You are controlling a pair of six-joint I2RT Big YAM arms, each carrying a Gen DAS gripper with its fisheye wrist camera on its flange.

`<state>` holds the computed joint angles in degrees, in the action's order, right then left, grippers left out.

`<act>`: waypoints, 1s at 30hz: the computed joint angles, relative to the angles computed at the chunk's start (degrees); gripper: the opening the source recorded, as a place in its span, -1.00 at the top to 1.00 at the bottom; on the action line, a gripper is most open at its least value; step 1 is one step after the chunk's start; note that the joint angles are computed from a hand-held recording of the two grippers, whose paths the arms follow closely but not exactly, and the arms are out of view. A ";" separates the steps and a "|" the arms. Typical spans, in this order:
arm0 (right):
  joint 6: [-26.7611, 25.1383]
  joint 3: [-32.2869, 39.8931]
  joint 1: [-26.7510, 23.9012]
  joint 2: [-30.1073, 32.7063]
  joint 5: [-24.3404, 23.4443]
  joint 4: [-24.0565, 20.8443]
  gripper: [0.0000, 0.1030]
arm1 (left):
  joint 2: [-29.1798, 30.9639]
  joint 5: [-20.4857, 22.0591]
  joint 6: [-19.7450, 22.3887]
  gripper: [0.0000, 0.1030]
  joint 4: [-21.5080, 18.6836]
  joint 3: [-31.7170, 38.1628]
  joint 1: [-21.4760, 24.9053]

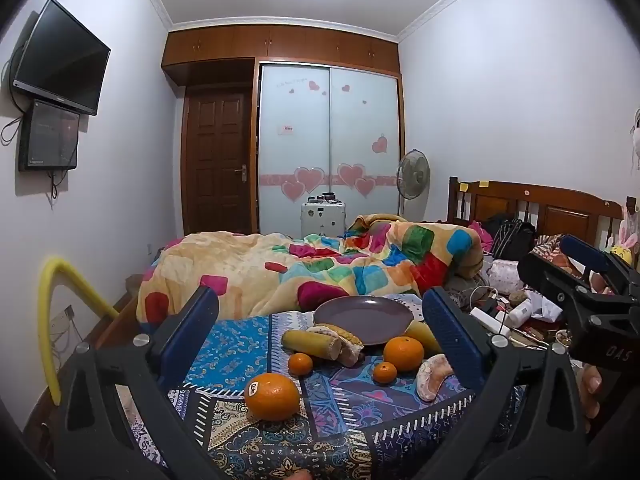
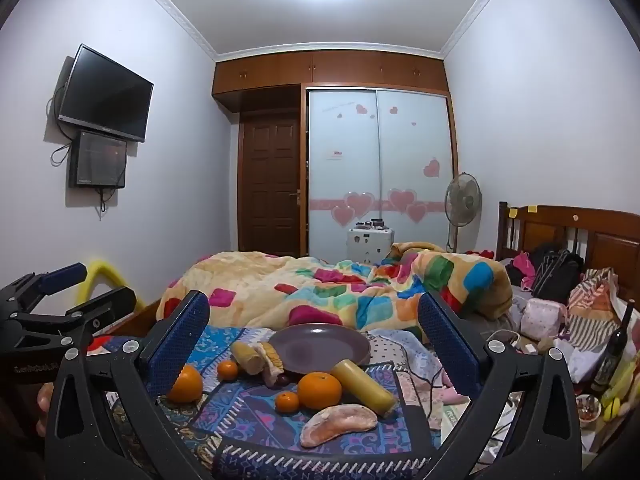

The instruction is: Organize fruits

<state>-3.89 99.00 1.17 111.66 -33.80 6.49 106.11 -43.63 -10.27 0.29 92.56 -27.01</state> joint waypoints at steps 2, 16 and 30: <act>0.94 -0.30 -0.06 0.00 -0.25 1.21 -1.00 | 0.00 -0.57 -0.01 -1.00 0.13 -0.07 -0.04; 0.59 -1.78 0.33 -1.30 -0.80 0.80 -1.00 | -0.17 -0.27 0.57 -1.00 2.37 -1.32 -0.22; 0.57 -1.82 0.34 -1.38 -0.97 0.64 -1.00 | -0.43 -0.81 1.25 -1.00 3.46 -1.60 -0.55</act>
